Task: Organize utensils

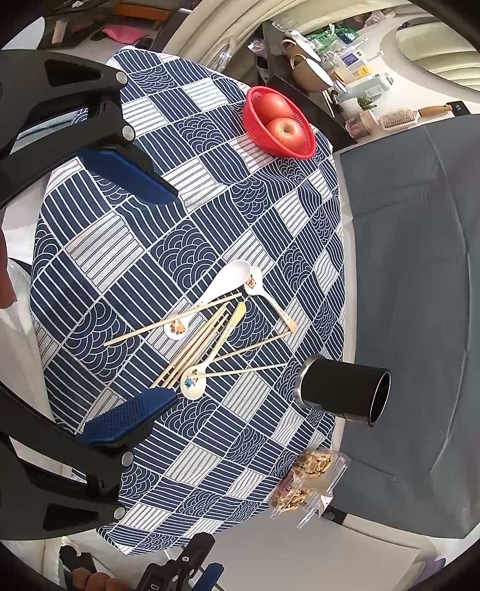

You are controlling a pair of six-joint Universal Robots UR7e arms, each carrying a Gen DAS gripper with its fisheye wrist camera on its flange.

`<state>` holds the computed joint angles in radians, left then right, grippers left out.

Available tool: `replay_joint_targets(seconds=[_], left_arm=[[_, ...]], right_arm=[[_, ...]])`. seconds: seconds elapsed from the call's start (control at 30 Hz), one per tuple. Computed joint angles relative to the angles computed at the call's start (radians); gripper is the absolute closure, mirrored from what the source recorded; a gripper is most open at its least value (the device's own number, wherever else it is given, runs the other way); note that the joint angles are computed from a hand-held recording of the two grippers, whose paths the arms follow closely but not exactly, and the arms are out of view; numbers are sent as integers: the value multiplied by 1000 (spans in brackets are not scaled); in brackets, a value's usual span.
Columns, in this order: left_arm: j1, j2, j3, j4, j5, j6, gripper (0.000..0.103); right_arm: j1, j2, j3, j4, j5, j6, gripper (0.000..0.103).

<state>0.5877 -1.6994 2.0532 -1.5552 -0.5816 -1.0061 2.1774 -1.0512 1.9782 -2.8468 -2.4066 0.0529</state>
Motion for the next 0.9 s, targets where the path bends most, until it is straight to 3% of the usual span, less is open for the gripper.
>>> replay_joint_targets(seconds=[0.53, 0.9], left_arm=[[8, 8, -17, 56, -20, -45, 6], [44, 1, -7, 83, -54, -50, 6]], right_arm=[[-10, -27, 1, 62, -50, -10, 8], [-13, 3, -23, 86, -151, -50, 8]])
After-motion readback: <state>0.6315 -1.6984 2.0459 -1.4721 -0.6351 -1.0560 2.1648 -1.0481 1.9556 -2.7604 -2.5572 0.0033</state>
